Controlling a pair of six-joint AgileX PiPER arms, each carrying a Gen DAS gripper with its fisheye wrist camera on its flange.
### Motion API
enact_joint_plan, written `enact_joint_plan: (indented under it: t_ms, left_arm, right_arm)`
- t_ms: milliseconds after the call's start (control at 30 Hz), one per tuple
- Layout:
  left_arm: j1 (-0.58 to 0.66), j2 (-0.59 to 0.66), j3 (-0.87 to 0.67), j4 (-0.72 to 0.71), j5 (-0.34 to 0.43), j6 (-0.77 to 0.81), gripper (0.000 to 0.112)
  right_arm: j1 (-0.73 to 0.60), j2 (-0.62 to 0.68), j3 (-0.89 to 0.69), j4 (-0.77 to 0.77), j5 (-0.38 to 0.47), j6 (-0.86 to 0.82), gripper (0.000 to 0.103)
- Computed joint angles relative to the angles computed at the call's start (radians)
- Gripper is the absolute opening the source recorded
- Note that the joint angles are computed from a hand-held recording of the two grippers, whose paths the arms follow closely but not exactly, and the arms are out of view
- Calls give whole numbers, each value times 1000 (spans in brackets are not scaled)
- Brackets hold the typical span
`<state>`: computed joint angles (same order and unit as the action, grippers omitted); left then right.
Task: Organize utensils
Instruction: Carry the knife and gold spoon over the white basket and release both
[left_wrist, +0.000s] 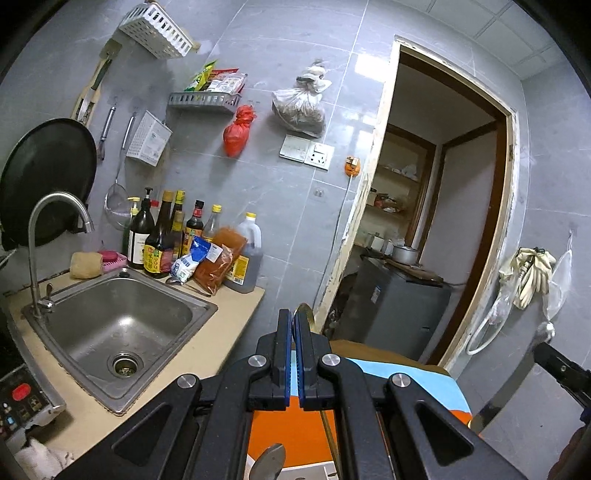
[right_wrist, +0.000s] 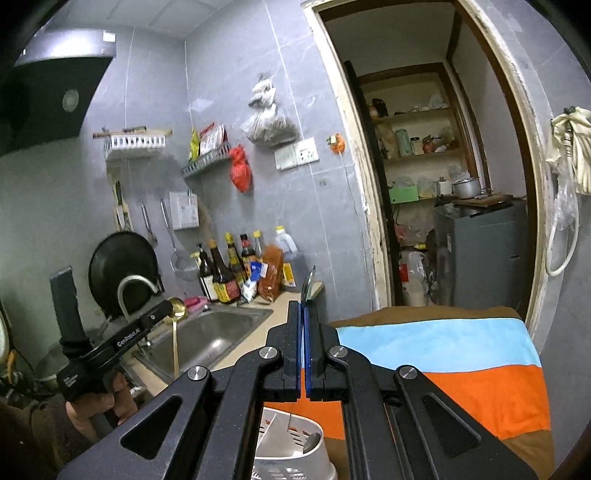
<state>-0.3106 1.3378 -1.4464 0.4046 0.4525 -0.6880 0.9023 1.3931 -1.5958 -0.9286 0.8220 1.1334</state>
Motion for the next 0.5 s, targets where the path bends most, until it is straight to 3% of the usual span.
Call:
enact_joint_plan:
  t_ms: [133, 300, 400, 500]
  left_arm:
    - [-32, -5, 72, 128, -50, -95, 2]
    - [-118, -16, 155, 510, -48, -381, 3]
    - [-152, -21, 186, 630, -34, -460, 3]
    - [-168, -23, 197, 631, -29, -446, 3]
  right_arm:
    - [-25, 35, 16, 37, -17, -16, 2]
    - [-41, 59, 60, 76, -36, -17, 2]
    - [-46, 75, 66, 110, -41, -49, 2]
    - [-60, 75, 83, 157, -55, -74, 2]
